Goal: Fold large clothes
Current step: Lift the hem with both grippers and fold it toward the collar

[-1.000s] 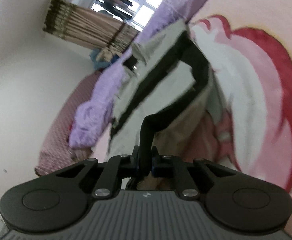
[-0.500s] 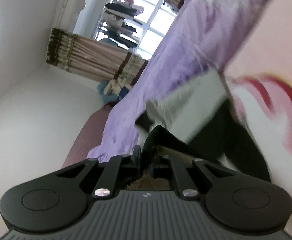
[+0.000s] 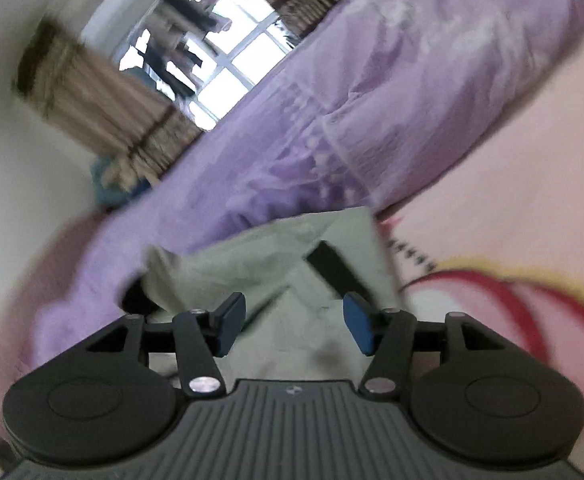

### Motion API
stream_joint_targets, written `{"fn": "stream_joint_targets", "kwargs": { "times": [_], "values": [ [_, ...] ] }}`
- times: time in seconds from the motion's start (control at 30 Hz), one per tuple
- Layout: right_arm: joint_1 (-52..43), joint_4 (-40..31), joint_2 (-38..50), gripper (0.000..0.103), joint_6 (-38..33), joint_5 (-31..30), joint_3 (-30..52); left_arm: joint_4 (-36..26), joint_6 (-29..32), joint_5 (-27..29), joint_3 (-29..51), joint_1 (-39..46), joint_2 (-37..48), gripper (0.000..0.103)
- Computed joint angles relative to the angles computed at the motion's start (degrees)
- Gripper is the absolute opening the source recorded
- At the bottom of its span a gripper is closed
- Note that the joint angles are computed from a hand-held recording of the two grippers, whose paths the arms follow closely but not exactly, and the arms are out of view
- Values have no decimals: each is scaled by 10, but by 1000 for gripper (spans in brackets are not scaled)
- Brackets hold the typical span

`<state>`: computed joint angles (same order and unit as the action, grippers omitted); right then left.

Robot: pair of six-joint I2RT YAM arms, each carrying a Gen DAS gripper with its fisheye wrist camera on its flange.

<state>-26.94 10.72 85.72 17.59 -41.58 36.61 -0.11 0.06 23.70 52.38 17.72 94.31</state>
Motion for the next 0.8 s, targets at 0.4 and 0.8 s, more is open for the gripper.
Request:
{"fn": "stream_joint_targets", "kwargs": {
  "times": [0.4,0.8],
  "values": [
    [88,-24,34,70,-131,145,35,74,94,-220,60,-148,115,100],
    [152,69,-61,12,-153,225,-35,212,52,-204,-36,-142,41,19]
  ]
}}
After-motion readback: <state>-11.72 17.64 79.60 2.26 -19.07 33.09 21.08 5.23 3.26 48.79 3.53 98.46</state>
